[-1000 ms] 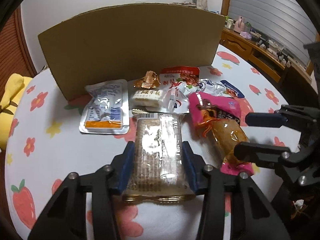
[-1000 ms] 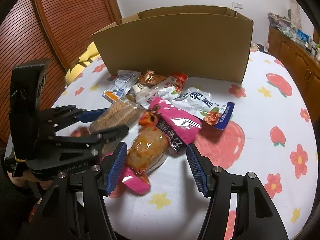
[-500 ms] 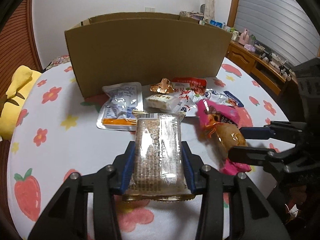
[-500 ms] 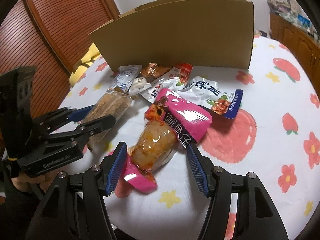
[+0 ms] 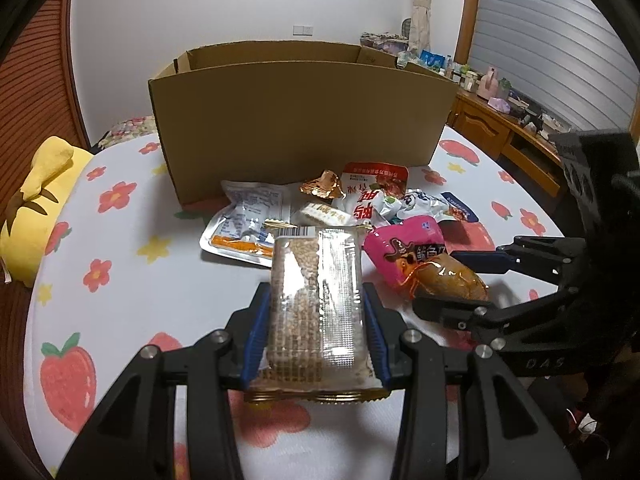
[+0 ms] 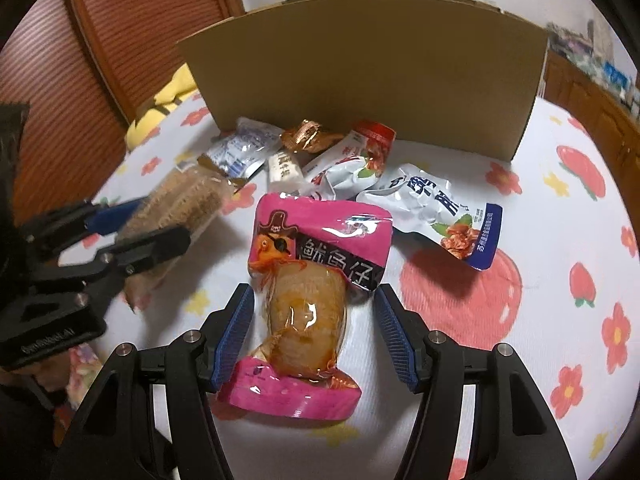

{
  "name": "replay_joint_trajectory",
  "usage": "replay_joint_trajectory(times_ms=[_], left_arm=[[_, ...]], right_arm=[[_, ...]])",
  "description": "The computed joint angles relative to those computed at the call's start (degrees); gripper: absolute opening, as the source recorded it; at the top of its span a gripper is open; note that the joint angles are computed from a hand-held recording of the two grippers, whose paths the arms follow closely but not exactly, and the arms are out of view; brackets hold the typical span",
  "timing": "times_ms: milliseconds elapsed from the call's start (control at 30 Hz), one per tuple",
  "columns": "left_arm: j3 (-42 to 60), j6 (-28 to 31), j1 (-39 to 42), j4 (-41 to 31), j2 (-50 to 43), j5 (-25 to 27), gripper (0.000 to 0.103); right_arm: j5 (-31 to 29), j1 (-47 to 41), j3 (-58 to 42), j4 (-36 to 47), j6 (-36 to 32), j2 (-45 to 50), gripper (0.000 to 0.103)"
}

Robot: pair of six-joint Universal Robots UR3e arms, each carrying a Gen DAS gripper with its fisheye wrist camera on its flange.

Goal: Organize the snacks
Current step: 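Lift both held snacks and carry them over the cardboard box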

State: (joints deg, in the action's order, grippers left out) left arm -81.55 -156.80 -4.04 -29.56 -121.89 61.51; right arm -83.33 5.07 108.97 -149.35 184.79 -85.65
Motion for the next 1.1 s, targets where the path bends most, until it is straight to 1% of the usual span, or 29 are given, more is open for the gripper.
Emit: replay_joint_trajectory(times_ms=[167, 267, 300, 333, 400, 767, 1100], left_arm=[[-1.3, -0.4, 0.1, 1.3, 0.7, 0.0, 0.042], [-1.7, -0.4, 0.2, 1.7, 1.0, 0.0, 0.042], [-1.8, -0.5, 0.2, 1.8, 1.1, 0.0, 0.042], [-2.0, -0.5, 0.3, 2.0, 1.2, 0.0, 0.042], [-2.1, -0.6, 0.3, 2.2, 1.3, 0.0, 0.042], [-2.9, -0.8, 0.4, 3.2, 2.1, 0.2, 0.042], [-2.0, -1.1, 0.5, 2.6, 3.0, -0.6, 0.042]], right_arm=[[-2.0, 1.1, -0.6, 0.2, -0.9, 0.5, 0.061], [-3.4, 1.8, -0.7, 0.0, -1.4, 0.8, 0.056], [-4.1, 2.0, -0.7, -0.1, -1.6, 0.8, 0.053], [-4.4, 2.3, -0.6, -0.2, -1.8, 0.8, 0.045], [-5.2, 2.8, -0.6, -0.5, -2.6, 0.8, 0.044], [-3.7, 1.8, 2.7, -2.4, -2.8, -1.7, 0.041], [-3.1, 1.4, 4.7, -2.3, -2.8, -6.7, 0.041]])
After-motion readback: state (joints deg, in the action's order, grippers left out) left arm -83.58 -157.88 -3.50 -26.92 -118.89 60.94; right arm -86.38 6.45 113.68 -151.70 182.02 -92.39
